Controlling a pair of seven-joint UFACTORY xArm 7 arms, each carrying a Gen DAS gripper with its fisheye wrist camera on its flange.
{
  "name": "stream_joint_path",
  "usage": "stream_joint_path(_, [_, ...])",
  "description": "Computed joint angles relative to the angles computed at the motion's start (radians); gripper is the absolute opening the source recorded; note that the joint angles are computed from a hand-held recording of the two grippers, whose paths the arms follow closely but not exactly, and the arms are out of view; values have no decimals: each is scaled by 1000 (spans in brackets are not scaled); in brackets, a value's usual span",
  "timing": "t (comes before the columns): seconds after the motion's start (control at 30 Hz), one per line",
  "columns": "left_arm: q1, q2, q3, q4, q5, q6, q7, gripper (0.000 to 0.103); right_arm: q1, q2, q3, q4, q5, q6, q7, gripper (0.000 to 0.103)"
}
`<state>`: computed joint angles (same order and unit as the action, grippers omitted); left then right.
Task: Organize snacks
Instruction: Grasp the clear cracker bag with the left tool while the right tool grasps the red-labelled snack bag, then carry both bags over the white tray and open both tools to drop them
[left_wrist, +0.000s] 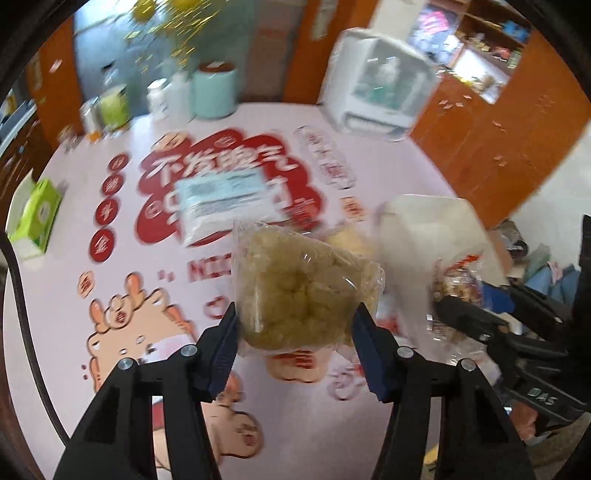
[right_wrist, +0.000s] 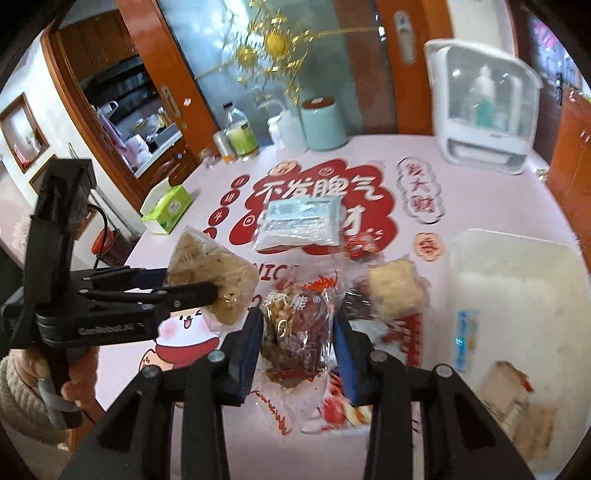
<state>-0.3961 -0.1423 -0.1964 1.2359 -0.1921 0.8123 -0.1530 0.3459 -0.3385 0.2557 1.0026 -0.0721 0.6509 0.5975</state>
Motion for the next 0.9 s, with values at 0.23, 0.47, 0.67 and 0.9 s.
stream_joint_path(0.23, [-95,78,-93,179,80,-13,-74,57,-56,-237,-5,-98,-42,102,37,38])
stream_joint_path(0.47, [-247,283,-130,436,278,26,-224,57,-170,-460,-21,-165,-96,230,0,38])
stream_joint_path(0.67, [-412,479,-76,689,420,104,-340,57,-240,-547,-67,-202,-111,321,-83,38])
stream_joint_path(0.9, [-563,650,30,956,521,248,-431,90,-265,-586,-128,-237,-82,351,-211,43])
